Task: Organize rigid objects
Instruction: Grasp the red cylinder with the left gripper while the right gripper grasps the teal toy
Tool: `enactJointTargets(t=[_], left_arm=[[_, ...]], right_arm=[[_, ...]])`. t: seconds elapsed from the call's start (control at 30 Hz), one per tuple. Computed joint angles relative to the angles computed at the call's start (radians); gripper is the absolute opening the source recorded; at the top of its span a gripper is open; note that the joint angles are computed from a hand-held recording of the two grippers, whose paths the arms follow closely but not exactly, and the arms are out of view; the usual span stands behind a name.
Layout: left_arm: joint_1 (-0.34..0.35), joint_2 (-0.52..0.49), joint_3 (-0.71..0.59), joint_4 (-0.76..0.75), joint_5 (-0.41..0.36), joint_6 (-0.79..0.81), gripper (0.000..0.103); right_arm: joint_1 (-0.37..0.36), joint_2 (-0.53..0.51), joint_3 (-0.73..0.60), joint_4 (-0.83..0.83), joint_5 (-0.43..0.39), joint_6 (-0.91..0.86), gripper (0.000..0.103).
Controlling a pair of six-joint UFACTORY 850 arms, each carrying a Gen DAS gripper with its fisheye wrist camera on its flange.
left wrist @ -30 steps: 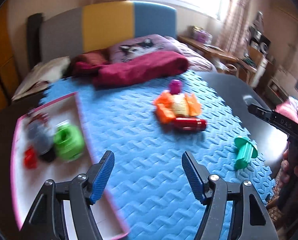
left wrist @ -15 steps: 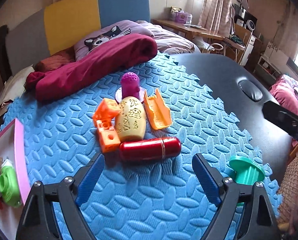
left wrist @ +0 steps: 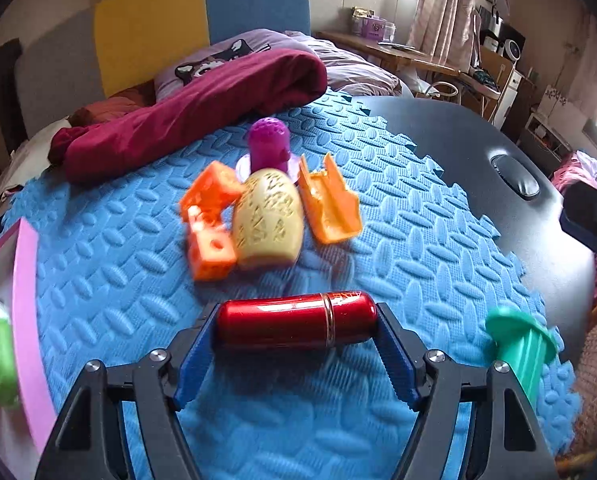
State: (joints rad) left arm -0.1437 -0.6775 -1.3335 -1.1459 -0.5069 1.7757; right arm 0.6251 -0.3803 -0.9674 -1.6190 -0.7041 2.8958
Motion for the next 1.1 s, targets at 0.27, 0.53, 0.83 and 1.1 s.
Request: enactJointTargets(t=[0.27,0.53,0.83,1.1], left_arm=[[0.098,0.096,0.154,-0.139,-0.023,0.246,0.075],[0.144,0.100,0.198,-0.207,-0.048,0.348,0.075],[0.154,0.098,0.206,-0.255,-0.068,0.403,0.075],[0.164,0.099,0.210,-0.259,-0.081,0.408,0.075]], right_arm=[[-0.007,-0.012,-0.019,0.046,0.029,-0.065,0.044],[-0.012,0.026,0.024,0.021,0.108,0.057,0.055],[0.047,0.057,0.042,0.132,0.187,0.181,0.065],[0.054,-0.013,-0.023,0.231,0.223,0.090,0.065]])
